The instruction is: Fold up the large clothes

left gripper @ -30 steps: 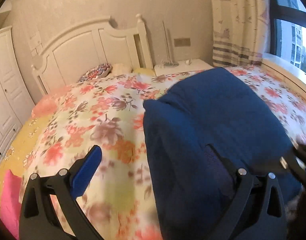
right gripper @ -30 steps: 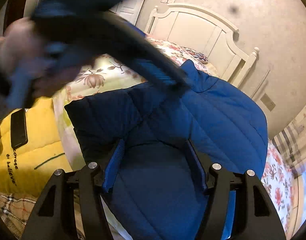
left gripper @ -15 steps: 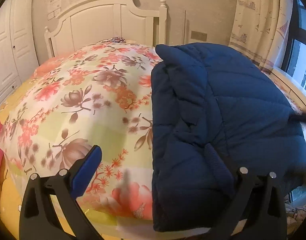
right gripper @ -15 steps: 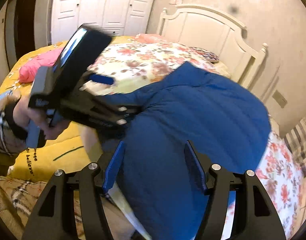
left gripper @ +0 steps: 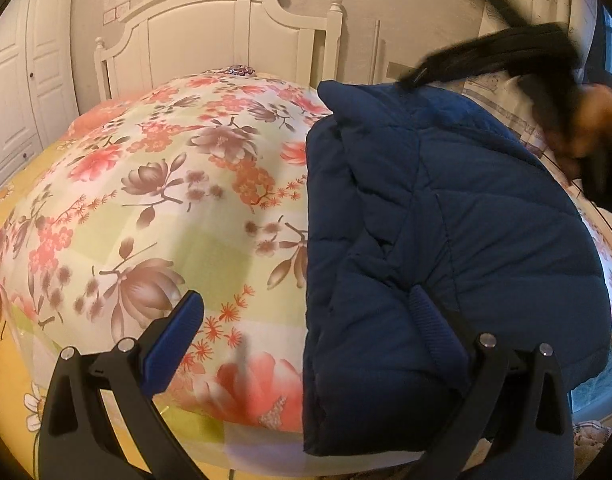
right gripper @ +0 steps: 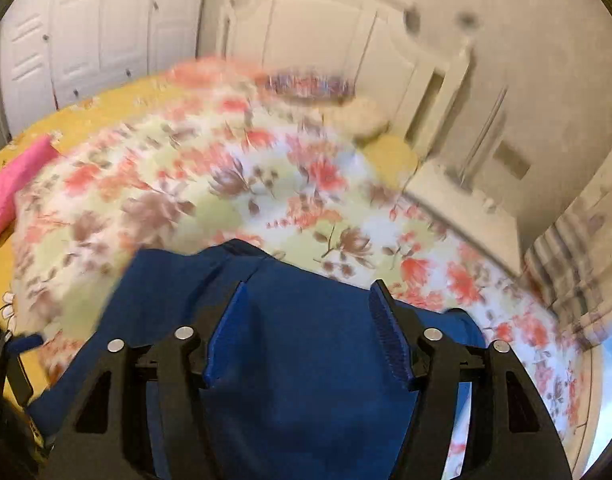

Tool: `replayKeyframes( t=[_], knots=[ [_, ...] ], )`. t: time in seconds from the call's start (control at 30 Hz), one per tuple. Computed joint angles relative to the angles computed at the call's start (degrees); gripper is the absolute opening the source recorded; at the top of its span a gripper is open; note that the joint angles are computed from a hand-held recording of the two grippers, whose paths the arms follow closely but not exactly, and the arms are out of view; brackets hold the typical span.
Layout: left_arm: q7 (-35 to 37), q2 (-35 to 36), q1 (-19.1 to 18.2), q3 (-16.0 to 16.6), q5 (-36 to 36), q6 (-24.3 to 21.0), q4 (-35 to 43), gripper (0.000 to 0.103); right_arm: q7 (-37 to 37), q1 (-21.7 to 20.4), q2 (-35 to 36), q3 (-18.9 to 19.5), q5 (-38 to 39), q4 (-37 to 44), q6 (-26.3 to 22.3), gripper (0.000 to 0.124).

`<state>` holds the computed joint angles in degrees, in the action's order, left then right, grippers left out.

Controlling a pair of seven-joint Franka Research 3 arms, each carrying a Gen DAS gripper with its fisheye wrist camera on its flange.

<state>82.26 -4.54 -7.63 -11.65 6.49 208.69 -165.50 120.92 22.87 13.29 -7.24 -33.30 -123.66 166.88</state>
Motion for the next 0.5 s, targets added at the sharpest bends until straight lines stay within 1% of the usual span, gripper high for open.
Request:
replayKeyframes(
  t=[0.03, 0.07, 0.1, 0.17, 0.23, 0.3, 0.33, 0.37, 0.4, 0.43, 0.5],
  knots=[
    [0.3, 0.0, 0.0, -0.1, -0.4, 0.3, -0.1, 0.101, -6.0, -2.4, 2.3, 3.0, 6.0, 1.9, -2.5, 0.074],
    [0.1, 0.1, 0.0, -0.1, -0.4, 0.3, 0.0, 0.101, -8.2, -3.1, 4.3, 4.0, 8.0, 3.8, -4.0, 0.075],
    [0.0, 0.1, 0.1, 0.0, -0.4, 0.0, 0.1, 0.101, -7.0, -2.1, 5.5, 3.0, 7.8, 4.8, -4.7, 0.075],
    [-1.4, 0.6, 0.3, 0.9, 2.0, 0.4, 0.2, 0.101, -7.3, -0.8, 6.1, 1.9, 8.7, 5.5, -5.9, 0.076],
    [-2.8, 0.8, 0.5, 1.4, 3.5, 0.7, 0.2, 0.101, -5.7, 1.1, 5.9, 0.0, 6.8, 4.8, -5.3, 0.076],
    [1.2, 0.3, 0.2, -0.8, -2.6, 0.9, -0.4, 0.101, -2.9, 3.3, 6.4, -2.0, 3.4, 4.9, -5.7, 0.076],
    [3.0, 0.1, -0.1, -1.7, -5.3, 0.9, -0.5, 0.101, -2.4, 4.0, 6.9, -2.4, 2.1, 5.7, -7.2, 0.076],
    [5.6, 0.0, -0.4, -2.9, -9.0, 0.8, -0.5, 0.101, -1.5, 5.4, 7.7, -3.0, -0.1, 7.1, -9.9, 0.076],
    [6.9, 0.0, -0.7, -3.4, -10.8, 0.6, -0.4, 0.101, -0.7, 6.1, 8.0, -3.2, -1.8, 8.1, -12.0, 0.076],
    [7.5, 0.0, -0.9, -3.3, -11.5, 0.2, -0.2, 0.101, 0.2, 6.5, 8.2, -3.1, -3.5, 8.7, -13.4, 0.076],
    [5.4, -0.2, -1.1, -1.9, -8.4, -0.9, -0.1, 0.101, 1.1, 6.8, 8.1, -2.4, -6.0, 10.0, -17.0, 0.076]
  ],
)
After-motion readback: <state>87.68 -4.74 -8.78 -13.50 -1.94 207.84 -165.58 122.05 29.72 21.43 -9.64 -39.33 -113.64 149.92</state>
